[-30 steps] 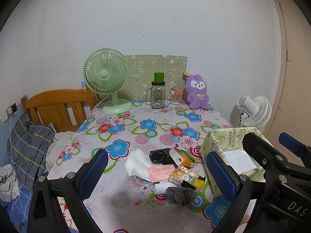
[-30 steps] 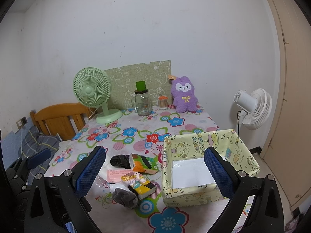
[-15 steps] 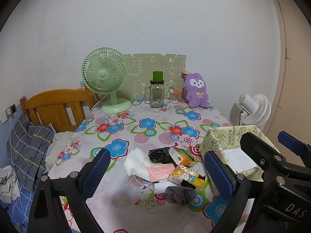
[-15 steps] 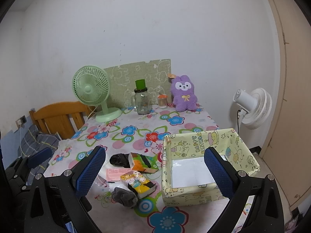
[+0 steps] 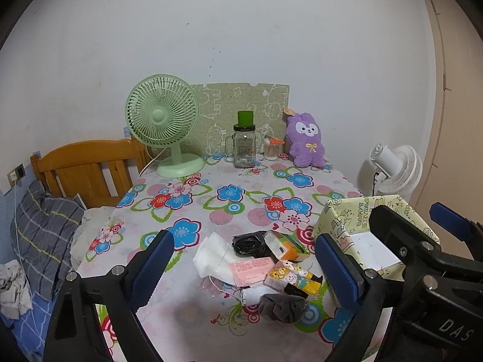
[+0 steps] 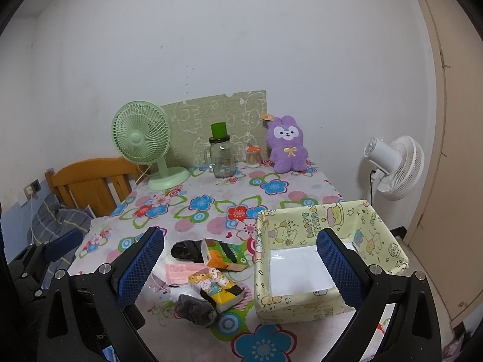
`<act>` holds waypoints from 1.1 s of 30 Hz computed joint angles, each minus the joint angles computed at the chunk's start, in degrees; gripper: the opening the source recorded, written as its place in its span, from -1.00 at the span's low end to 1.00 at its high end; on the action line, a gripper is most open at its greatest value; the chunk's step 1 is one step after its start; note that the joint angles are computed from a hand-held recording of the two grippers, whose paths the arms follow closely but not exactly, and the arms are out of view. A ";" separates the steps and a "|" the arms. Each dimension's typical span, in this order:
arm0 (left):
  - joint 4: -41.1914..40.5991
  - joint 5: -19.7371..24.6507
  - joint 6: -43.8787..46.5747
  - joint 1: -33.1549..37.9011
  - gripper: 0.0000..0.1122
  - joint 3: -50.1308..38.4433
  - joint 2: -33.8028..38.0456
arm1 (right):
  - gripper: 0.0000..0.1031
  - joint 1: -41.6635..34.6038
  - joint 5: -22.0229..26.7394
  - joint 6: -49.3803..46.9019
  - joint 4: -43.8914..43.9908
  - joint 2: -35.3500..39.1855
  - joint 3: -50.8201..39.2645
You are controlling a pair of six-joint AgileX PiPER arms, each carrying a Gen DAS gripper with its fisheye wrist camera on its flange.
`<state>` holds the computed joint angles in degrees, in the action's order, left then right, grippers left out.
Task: Organize soft objects
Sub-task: 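Move the left tool toward the white cloth while the right tool approaches the grey sock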
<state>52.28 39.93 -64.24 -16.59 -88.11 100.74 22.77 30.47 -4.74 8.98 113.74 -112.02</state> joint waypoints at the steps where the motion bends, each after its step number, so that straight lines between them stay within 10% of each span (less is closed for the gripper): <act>1: -0.20 -0.12 0.40 0.21 0.70 -0.24 0.15 | 0.97 0.15 0.00 0.14 -0.25 0.17 -0.22; 33: -11.20 -3.94 12.25 8.08 0.43 -3.83 5.56 | 0.81 4.57 10.30 6.30 -5.73 15.28 -21.60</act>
<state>41.08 35.99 -51.99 -8.51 -91.93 106.29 27.33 40.77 1.56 3.25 129.02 -133.62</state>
